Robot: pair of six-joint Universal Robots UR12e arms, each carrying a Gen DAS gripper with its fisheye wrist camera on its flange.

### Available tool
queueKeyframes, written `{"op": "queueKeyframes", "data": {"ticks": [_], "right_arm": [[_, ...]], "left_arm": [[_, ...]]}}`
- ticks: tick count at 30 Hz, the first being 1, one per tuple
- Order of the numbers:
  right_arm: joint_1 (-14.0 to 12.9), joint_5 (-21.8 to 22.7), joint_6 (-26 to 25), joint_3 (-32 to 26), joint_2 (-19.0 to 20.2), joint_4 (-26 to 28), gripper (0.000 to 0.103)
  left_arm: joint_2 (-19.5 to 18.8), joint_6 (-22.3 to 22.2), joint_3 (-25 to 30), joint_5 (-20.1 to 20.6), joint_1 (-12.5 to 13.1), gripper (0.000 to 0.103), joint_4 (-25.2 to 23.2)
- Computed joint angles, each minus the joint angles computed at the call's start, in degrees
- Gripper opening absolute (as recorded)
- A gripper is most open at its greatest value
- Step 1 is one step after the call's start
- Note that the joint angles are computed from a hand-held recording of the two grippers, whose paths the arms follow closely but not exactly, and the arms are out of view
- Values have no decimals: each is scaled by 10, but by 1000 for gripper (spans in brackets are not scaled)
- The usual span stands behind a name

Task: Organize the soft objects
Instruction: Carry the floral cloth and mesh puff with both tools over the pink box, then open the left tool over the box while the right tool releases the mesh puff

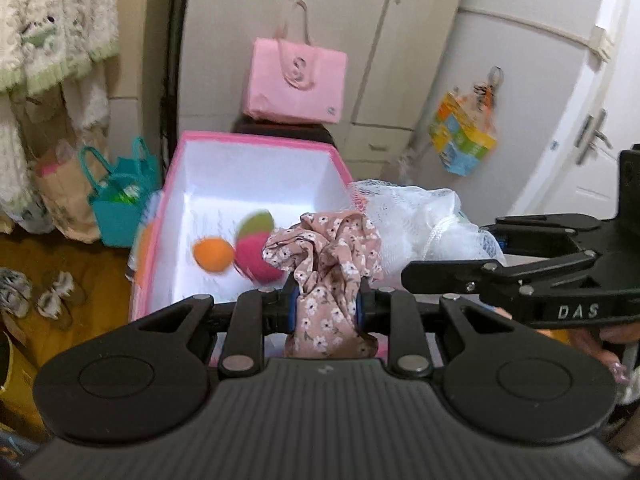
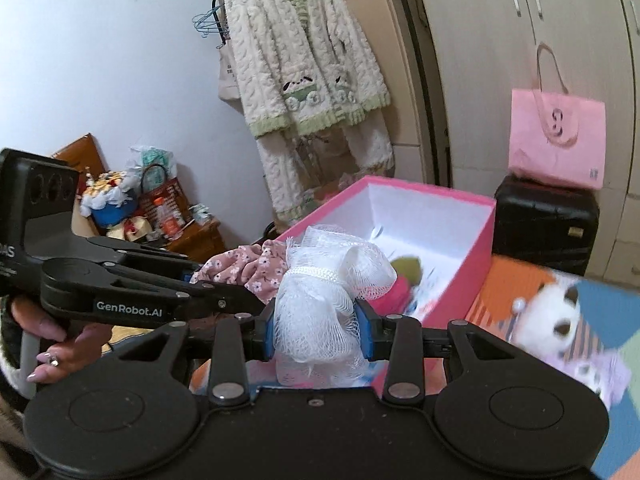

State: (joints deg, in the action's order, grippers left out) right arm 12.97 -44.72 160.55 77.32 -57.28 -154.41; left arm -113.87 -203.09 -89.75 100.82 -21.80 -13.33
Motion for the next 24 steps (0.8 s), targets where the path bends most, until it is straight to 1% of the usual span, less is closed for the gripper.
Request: {"op": "queueKeyframes", "data": {"ticks": [2, 3, 4, 6, 7, 9, 11, 13, 15, 18, 21, 24], "right_arm": [[1, 25, -2, -19, 17, -10, 44], [1, 31, 1, -29, 24, -9, 44], [3, 26, 10, -40, 31, -7, 44], [6, 23, 8, -58, 44, 0, 44], [8, 11, 15, -68, 52, 1, 44], [11, -3, 20, -88, 64, 22, 44], [14, -19, 23, -111, 78, 46, 44], [18, -44, 17, -131, 89, 61, 44], [25, -68, 8, -148, 98, 75, 44], [31, -83, -14, -166, 106, 104, 44], [39, -119, -32, -170, 109, 102, 44], [46, -154, -48, -177, 114, 100, 44]], "left_arm": [[-11, 4, 15, 19, 2, 23, -3], [-16, 3, 23, 23, 4, 23, -8], [-21, 2, 30, 25, 6, 23, -13], [-30, -3, 43, 24, 12, 23, -25], [-34, -7, 49, 23, 15, 23, -27], [-45, -11, 60, 28, 19, 23, -25], [-54, -10, 74, 29, 24, 23, -41], [-63, -11, 90, 25, 29, 23, -66], [-72, -13, 112, 19, 33, 23, -104], [-84, -15, 144, 4, 40, 23, -162], [-95, -7, 164, 16, 41, 23, -194], [-103, -8, 177, 16, 43, 23, -216]]}}
